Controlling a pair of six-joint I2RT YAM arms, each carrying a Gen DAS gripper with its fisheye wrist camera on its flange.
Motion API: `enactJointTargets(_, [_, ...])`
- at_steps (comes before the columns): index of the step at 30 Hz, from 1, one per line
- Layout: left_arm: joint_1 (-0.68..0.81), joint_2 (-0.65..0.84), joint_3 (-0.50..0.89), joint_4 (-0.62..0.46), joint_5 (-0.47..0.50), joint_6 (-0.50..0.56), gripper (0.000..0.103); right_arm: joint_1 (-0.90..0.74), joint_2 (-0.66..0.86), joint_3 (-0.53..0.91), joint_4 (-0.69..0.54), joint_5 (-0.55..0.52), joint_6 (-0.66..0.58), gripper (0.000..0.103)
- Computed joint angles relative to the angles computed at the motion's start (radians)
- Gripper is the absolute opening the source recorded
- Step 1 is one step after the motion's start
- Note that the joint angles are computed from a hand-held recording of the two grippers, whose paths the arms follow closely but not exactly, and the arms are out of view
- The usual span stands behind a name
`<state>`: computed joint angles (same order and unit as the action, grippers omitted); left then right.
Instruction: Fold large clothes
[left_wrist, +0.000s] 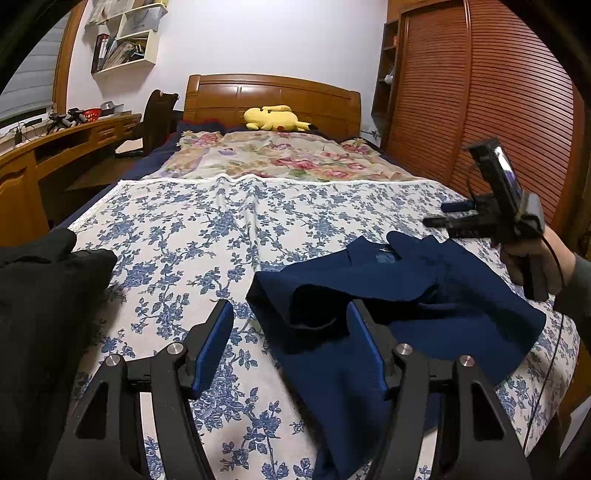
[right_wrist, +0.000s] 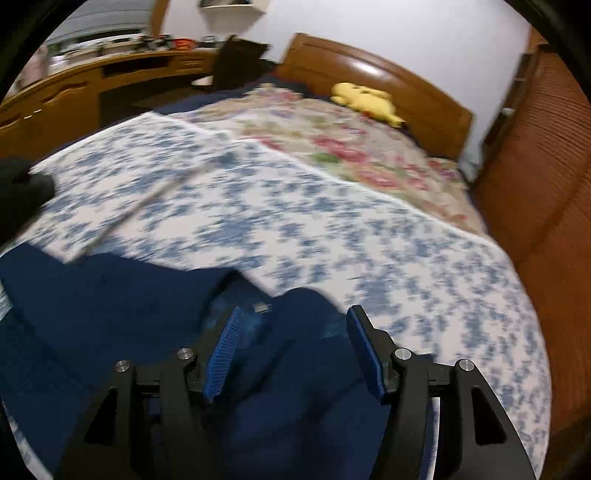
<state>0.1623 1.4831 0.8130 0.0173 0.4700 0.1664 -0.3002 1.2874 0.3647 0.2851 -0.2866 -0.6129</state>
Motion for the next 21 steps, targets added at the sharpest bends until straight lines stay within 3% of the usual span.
enactJointTargets(10, [0.046,0.005,0.002,0.000,0.013,0.004,0.065,0.128,-0.176,-0.183,-0.156,-0.101,-0.105,0.061])
enactJointTargets(15, [0.061,0.019,0.012,-0.005,0.017,0.007,0.065,0.243,-0.197,-0.232,-0.145,-0.027,-0.115,0.061])
enactJointTargets(19, [0.062,0.017,0.006,-0.004,0.013,0.014,0.065,0.335,-0.011,-0.192,0.023,0.138,-0.086,0.061])
enactJointTargets(20, [0.063,0.017,0.005,-0.003,0.013,0.016,0.065,0.334,0.026,-0.170,0.040,0.150,-0.080,0.051])
enactJointTargets(21, [0.063,0.021,0.006,-0.003,0.011,0.017,0.065,0.340,0.062,-0.141,0.053,0.171,-0.074,0.024])
